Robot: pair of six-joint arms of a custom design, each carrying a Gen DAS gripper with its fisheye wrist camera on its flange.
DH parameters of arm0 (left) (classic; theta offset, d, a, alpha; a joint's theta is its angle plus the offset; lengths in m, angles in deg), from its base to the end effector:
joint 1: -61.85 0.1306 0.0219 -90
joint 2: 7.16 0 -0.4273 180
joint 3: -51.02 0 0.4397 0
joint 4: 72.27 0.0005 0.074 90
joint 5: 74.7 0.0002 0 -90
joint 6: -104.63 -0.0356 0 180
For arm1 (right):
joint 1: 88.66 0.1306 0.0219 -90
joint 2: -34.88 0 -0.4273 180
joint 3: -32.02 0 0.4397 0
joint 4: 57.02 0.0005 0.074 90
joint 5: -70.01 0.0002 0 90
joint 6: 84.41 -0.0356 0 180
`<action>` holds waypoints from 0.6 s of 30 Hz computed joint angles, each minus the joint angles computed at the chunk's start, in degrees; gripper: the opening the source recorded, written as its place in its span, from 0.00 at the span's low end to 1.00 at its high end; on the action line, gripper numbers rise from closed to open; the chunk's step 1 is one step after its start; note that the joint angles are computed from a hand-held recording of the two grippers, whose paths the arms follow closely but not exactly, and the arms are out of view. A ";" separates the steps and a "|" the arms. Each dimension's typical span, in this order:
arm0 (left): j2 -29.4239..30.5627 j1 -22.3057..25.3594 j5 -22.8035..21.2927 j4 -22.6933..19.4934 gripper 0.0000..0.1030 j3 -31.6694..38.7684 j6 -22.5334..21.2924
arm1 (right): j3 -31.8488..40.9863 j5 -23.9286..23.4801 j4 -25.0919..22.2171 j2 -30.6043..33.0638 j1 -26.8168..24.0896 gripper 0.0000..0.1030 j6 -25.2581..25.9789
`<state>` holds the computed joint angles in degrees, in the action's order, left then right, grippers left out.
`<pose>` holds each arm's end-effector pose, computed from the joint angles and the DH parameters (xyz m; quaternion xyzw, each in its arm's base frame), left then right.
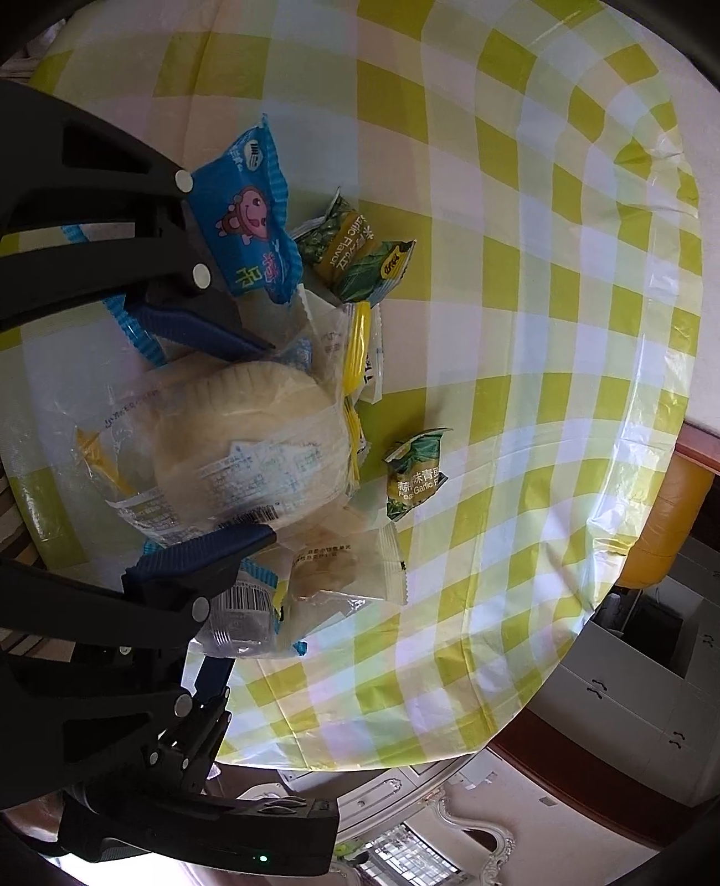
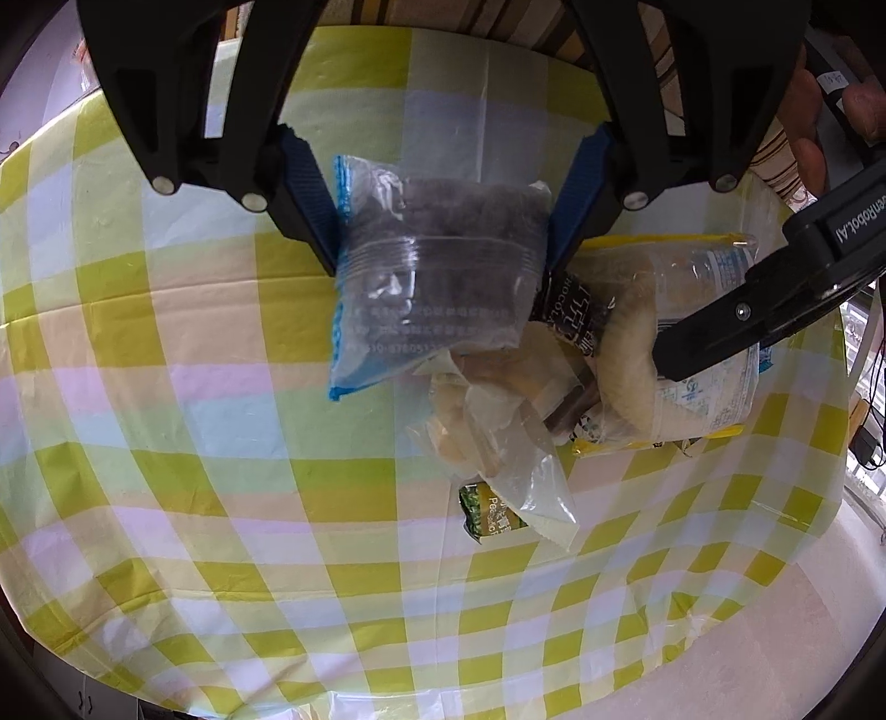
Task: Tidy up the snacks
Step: 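Grasp the bagged round bun with the left tool while the right tool grasps the dark snack bag, then lift and carry the bun bag and dark snack bag toward the white box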
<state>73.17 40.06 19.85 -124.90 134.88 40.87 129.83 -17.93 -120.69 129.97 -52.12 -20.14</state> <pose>0.4264 -0.1740 0.4960 -0.0225 0.9361 -0.1761 0.3038 0.4446 0.3273 0.4812 -0.0867 0.9640 0.1148 0.2236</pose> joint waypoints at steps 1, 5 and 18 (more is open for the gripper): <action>-0.29 -0.03 -0.07 0.30 0.49 -0.20 -0.03 | -0.22 0.15 0.26 -0.25 0.03 0.64 -0.11; -1.89 -0.18 0.34 2.02 0.40 -1.28 -0.12 | -0.93 0.92 0.78 -1.29 0.25 0.58 -0.46; -4.55 -0.16 0.14 2.90 0.36 -2.53 2.37 | -3.04 2.63 1.15 -5.21 0.94 0.57 -1.99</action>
<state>68.63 39.90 19.99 -122.00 132.35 43.24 126.79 -15.31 -119.54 124.76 -51.18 -22.13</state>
